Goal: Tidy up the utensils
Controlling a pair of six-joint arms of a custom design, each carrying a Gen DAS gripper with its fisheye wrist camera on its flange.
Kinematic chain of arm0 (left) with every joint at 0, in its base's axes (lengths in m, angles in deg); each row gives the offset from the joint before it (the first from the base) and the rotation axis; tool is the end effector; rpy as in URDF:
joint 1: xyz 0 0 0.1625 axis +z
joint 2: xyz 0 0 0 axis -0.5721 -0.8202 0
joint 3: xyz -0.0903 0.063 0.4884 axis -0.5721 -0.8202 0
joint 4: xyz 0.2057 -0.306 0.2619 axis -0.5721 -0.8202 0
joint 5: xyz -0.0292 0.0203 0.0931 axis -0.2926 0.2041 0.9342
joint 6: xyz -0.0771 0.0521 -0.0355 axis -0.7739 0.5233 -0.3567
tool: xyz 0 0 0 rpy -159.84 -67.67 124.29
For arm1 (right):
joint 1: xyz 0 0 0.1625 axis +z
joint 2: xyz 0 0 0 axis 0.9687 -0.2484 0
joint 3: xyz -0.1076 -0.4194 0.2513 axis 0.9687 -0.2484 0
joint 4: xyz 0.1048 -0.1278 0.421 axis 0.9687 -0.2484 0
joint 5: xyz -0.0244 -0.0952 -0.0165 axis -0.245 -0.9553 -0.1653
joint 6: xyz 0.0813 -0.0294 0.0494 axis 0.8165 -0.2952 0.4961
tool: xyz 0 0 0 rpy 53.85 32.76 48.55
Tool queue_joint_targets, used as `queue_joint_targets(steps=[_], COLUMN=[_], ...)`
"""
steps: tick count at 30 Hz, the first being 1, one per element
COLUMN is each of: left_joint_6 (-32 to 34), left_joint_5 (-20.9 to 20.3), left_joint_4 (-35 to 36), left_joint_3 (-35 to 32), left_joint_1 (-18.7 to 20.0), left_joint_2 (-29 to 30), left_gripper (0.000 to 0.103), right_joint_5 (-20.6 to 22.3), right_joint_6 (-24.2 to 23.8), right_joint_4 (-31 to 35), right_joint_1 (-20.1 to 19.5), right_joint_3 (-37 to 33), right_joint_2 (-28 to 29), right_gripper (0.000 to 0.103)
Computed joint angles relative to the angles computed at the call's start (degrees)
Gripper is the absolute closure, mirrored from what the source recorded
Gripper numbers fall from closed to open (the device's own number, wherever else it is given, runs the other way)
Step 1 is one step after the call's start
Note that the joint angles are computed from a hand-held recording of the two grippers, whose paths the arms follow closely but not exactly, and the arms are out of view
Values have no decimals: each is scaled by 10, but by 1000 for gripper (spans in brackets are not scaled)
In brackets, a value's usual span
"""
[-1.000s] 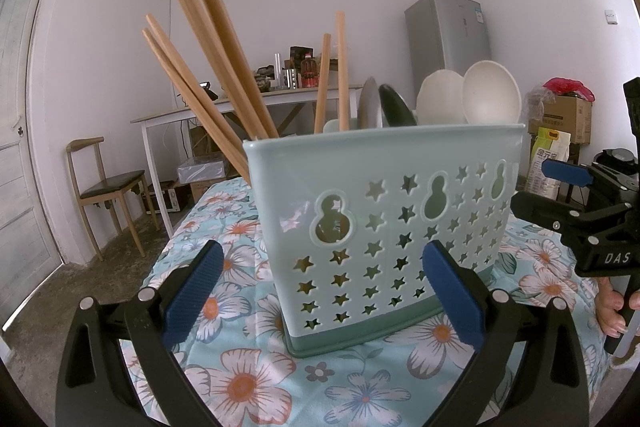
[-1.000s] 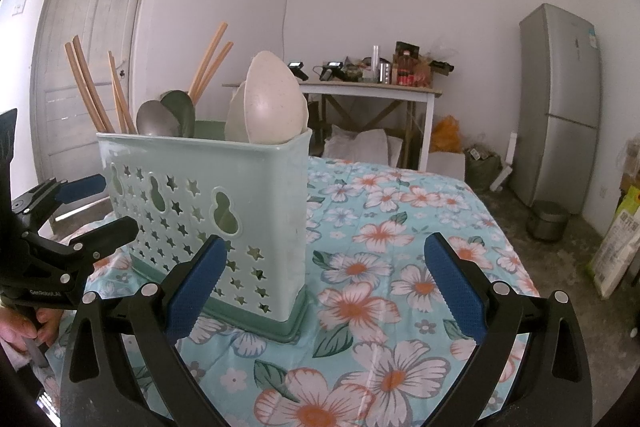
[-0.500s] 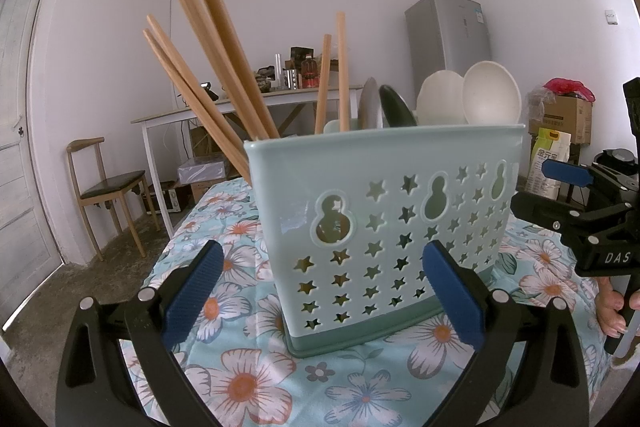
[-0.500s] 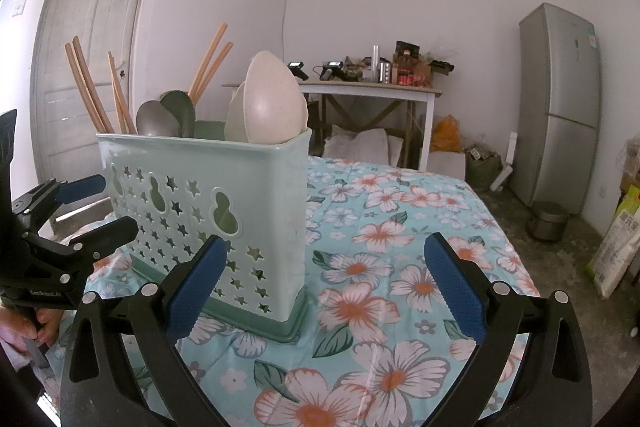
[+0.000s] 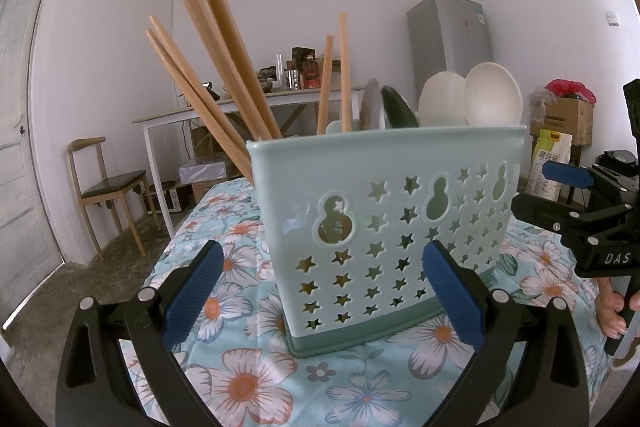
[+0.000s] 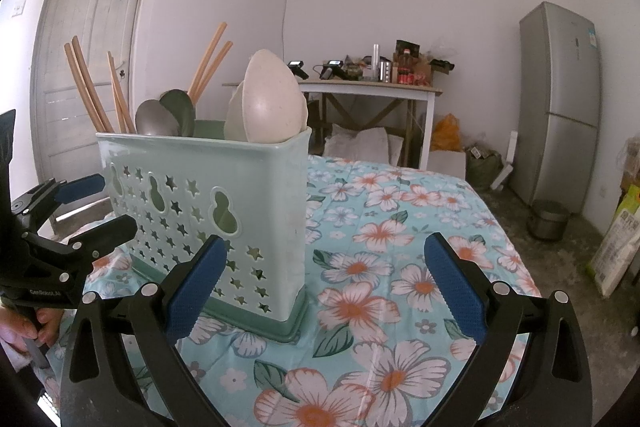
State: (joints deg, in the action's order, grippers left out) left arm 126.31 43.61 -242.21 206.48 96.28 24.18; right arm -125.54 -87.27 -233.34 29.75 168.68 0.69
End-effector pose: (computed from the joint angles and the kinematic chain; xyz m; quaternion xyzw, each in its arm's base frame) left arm -0.0144 -0.4504 0.2179 0.2215 0.7134 -0.5551 0.3659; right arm 0.2669 -0.5034 0.0002 0.4403 -0.7717 0.4287 0.1636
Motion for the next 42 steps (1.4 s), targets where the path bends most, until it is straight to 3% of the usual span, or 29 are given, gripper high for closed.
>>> queue_joint_targets(steps=[42], left_joint_6=[-2], left_joint_5=[0], left_joint_4=[-1], left_joint_3=[0], left_joint_1=[0], left_joint_2=[1], left_gripper=[5], right_joint_5=[-1], right_joint_6=[-3], right_joint_4=[-10], right_joint_1=[-2], right_joint_3=[-1], right_joint_2=[4], right_gripper=[8])
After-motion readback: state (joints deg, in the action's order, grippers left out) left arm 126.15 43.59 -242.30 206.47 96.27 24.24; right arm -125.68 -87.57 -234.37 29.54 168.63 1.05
